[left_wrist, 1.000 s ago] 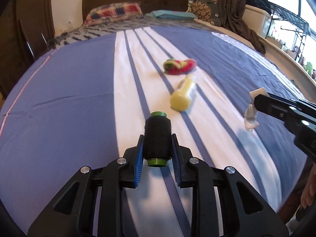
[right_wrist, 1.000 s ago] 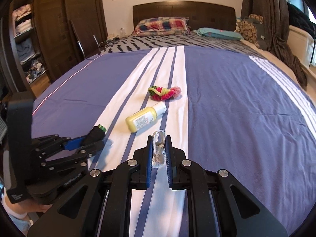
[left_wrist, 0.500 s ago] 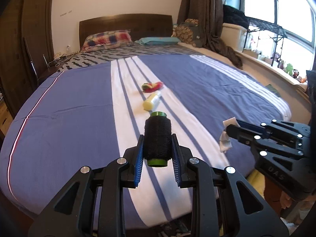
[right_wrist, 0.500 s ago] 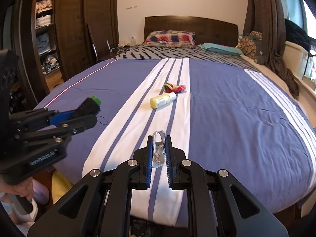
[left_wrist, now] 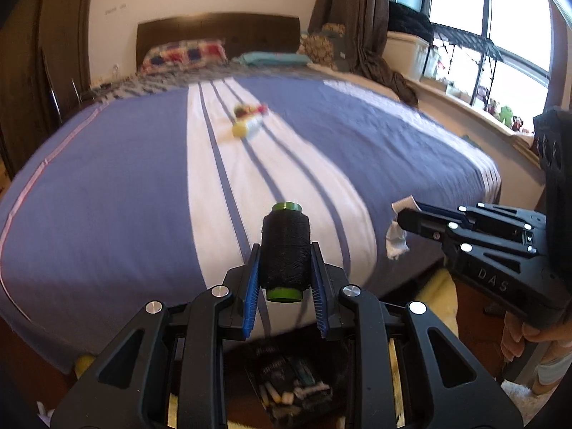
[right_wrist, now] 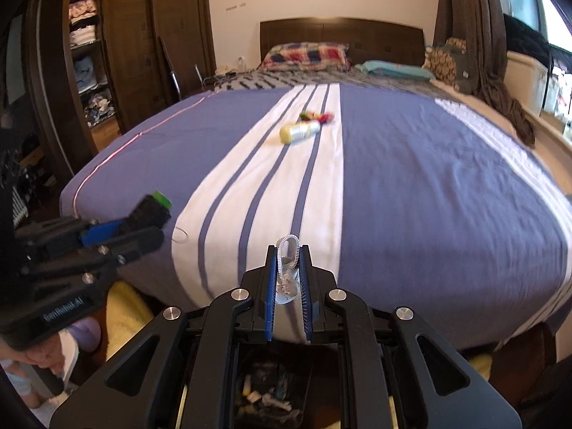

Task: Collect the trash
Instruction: 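Carry the spool and white cap down toward the black bin with both tools, then open left tool to drop the spool while right tool drops white cap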

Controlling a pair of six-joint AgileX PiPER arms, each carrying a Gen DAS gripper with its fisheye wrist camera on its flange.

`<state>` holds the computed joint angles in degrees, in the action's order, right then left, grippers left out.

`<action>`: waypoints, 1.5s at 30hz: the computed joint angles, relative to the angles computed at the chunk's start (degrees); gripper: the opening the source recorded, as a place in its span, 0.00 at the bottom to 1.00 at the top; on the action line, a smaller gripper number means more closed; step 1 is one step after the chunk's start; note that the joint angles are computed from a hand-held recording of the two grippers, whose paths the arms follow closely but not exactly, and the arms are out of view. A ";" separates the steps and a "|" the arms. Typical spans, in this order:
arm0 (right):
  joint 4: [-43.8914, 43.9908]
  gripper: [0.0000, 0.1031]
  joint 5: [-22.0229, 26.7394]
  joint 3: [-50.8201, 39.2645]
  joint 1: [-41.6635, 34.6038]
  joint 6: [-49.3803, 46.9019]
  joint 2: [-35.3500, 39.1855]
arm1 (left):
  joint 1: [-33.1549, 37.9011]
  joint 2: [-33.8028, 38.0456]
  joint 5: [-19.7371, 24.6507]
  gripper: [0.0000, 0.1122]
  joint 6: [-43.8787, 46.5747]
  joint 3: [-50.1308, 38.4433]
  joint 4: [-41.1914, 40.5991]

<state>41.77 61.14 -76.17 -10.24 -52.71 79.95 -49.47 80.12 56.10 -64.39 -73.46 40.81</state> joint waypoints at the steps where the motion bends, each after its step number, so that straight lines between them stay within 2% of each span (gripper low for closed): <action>1: -0.07 0.13 0.21 1.40 -0.32 -0.49 -0.37 | -0.25 0.07 -0.64 0.22 -0.63 1.33 -0.51; 12: -5.62 0.13 -4.02 12.22 1.51 -0.56 0.15 | 1.95 0.86 -9.49 0.22 -4.43 15.91 -8.58; 16: -7.93 0.13 -6.17 15.27 3.40 0.57 0.90 | 4.30 3.34 -13.52 0.22 -1.48 18.63 -13.16; 22: -9.89 0.13 -8.40 18.42 4.85 1.50 3.01 | 6.33 8.03 -17.22 0.22 2.90 19.94 -18.26; 28: -11.62 0.13 -9.08 19.27 6.27 2.72 7.11 | 9.01 12.36 -22.31 0.22 10.55 22.21 -28.18; 35: -13.77 0.13 -9.79 19.92 7.76 4.85 12.62 | 11.96 17.07 -24.49 0.22 19.48 21.51 -36.85; 45: -15.56 0.15 -10.64 18.85 11.25 7.83 15.32 | 13.68 20.52 -25.81 0.23 24.69 21.02 -42.24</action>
<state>26.21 50.50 -57.33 1.01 -44.88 95.27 -35.79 100.65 30.30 -39.70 -52.45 -1.43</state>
